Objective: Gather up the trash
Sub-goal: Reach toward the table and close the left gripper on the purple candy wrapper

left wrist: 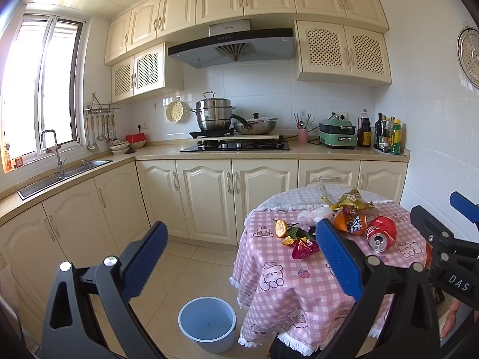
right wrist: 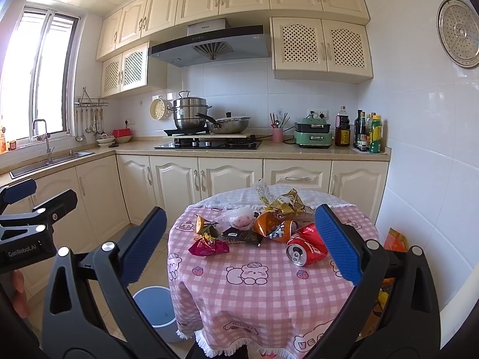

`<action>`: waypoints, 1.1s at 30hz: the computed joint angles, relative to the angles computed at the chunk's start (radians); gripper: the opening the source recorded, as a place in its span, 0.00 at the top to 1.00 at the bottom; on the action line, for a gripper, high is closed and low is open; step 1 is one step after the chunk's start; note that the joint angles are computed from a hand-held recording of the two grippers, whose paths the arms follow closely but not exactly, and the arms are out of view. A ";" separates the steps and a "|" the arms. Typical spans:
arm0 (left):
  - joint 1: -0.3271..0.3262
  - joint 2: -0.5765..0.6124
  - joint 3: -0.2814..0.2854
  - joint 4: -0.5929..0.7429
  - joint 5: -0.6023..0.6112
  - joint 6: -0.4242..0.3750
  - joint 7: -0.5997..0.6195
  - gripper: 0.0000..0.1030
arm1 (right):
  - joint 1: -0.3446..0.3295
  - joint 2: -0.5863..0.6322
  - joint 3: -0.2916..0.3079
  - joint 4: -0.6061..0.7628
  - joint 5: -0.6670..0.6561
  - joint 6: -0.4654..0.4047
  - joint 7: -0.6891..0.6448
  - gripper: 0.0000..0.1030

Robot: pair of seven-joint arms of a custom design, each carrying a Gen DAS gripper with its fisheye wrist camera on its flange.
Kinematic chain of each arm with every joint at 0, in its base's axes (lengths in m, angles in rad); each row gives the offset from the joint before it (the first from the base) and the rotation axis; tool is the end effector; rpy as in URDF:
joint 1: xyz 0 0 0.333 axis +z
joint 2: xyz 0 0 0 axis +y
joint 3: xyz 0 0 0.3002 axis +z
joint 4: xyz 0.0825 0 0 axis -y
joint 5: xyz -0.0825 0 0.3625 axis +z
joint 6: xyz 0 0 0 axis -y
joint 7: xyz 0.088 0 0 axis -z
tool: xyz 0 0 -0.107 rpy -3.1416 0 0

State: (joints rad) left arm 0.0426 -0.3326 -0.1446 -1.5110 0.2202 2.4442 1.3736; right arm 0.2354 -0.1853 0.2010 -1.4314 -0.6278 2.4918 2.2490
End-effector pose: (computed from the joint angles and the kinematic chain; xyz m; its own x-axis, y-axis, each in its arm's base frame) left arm 0.4093 -0.0656 0.9084 0.0485 -0.9969 -0.0614 -0.2852 0.0451 -0.9574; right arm 0.4212 0.2205 0.8831 0.0462 -0.9983 -0.0354 -0.2017 0.0254 -0.9791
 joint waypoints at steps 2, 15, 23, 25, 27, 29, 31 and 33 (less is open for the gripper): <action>-0.001 0.001 0.001 0.000 -0.001 -0.001 0.000 0.06 | 0.001 0.000 -0.001 -0.004 0.003 0.001 0.002 0.06; -0.007 0.103 -0.009 0.075 0.025 -0.100 -0.007 0.06 | 0.023 0.069 -0.048 0.030 0.127 -0.054 -0.052 0.06; -0.040 0.238 -0.008 0.196 0.047 -0.217 0.006 0.06 | 0.039 0.143 -0.092 0.081 0.228 -0.104 -0.103 0.06; -0.054 0.284 -0.005 0.244 0.040 -0.256 0.021 0.06 | 0.039 0.162 -0.104 0.092 0.241 -0.115 -0.106 0.06; -0.068 0.336 -0.004 0.301 0.034 -0.304 0.034 0.06 | 0.037 0.177 -0.116 0.101 0.264 -0.123 -0.108 0.06; -0.079 0.380 0.001 0.351 0.002 -0.339 0.061 0.06 | 0.033 0.190 -0.128 0.108 0.281 -0.137 -0.105 0.06; -0.084 0.445 0.005 0.432 -0.066 -0.399 0.099 0.06 | 0.029 0.206 -0.138 0.119 0.287 -0.151 -0.101 0.06; -0.090 0.500 0.007 0.498 -0.104 -0.440 0.111 0.06 | 0.024 0.222 -0.148 0.128 0.294 -0.166 -0.099 0.06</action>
State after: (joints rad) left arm -0.0477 0.1674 -0.1372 -1.0128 0.1158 2.0039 1.4849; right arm 0.2595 0.0370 0.0530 -1.3032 -0.3334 2.3261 2.1501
